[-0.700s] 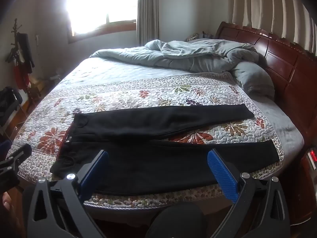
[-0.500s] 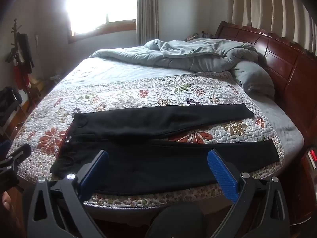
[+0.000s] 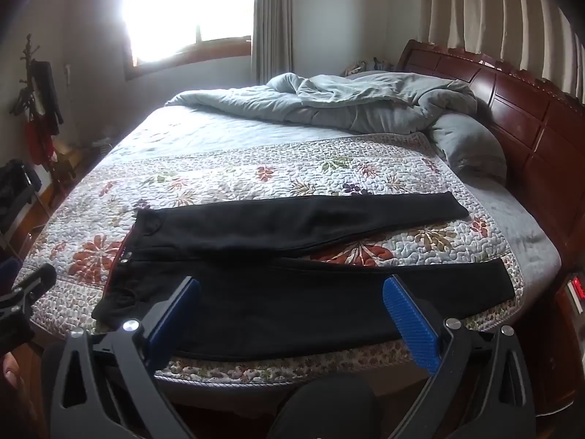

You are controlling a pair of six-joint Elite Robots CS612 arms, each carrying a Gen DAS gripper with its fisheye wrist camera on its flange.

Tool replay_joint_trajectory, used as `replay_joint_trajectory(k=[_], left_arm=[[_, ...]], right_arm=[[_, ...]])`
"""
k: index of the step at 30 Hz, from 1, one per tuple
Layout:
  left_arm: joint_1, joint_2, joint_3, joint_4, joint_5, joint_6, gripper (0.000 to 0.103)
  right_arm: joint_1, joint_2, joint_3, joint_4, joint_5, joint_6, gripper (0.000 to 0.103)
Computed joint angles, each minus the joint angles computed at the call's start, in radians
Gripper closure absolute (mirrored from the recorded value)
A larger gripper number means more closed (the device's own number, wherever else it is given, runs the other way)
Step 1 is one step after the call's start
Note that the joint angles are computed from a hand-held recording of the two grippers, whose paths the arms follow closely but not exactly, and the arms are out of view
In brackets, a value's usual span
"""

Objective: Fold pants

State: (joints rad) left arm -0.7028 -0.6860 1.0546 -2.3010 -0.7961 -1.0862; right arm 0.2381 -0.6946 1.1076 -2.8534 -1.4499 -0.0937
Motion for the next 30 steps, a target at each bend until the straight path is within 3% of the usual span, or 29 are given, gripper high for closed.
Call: replay_joint_trajectory(k=[30], left_arm=[[-0.003,-0.008,0.003,-0.001,0.010,0.005,0.002]], right_arm=[[0.001,-0.007,0.005,-0.013,-0.006,0.000,0.003]])
